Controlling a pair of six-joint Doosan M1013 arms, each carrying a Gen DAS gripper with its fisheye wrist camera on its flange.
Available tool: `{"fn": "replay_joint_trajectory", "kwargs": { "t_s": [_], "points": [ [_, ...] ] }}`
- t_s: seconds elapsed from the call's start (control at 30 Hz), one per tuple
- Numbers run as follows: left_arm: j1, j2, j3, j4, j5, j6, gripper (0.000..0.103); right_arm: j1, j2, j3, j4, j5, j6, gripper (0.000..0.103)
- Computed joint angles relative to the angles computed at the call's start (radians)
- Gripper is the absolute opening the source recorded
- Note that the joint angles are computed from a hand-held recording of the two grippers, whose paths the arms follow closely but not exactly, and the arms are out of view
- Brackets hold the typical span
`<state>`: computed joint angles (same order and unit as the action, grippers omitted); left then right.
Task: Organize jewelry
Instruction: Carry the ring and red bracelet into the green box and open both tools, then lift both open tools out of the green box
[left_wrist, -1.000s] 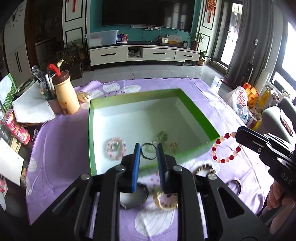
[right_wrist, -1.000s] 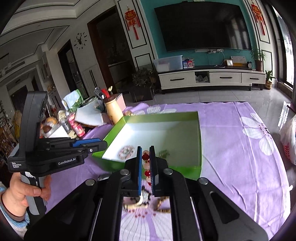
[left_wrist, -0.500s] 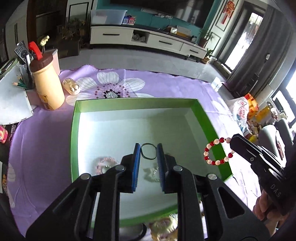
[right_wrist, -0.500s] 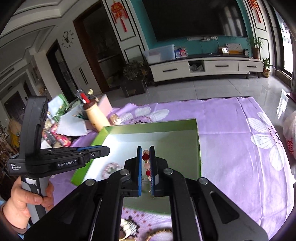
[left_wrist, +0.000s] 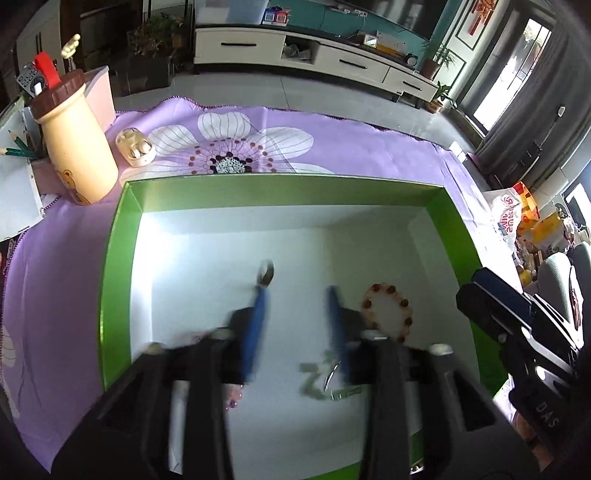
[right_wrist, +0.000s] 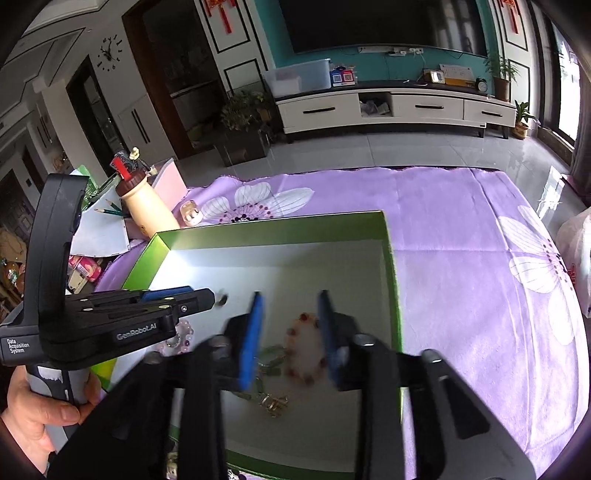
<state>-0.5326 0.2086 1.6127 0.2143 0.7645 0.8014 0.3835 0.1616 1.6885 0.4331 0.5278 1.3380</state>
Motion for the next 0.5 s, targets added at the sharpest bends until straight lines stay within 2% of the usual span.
{"fn": "replay_joint_trajectory", "kwargs": {
  "t_s": [0.03, 0.2, 0.33, 0.5],
  "points": [
    [-0.004, -0.006, 0.006, 0.018, -0.005, -0.012, 0.057, -0.001, -0.004, 0.005, 0.008, -0.005, -0.006, 0.042],
    [-0.021, -0.049, 0.037, 0.087, -0.017, -0.054, 0.059, -0.019, -0.040, 0.046, 0.084, -0.017, -0.065, 0.042],
    [-0.045, -0.088, 0.064, 0.158, -0.014, -0.106, 0.066, -0.029, -0.083, 0.089, 0.133, -0.028, -0.114, 0.042],
    [-0.080, -0.136, 0.106, 0.198, 0.005, -0.142, 0.073, -0.034, -0.133, 0.139, 0.128, -0.026, -0.118, 0.046]
  ]
}}
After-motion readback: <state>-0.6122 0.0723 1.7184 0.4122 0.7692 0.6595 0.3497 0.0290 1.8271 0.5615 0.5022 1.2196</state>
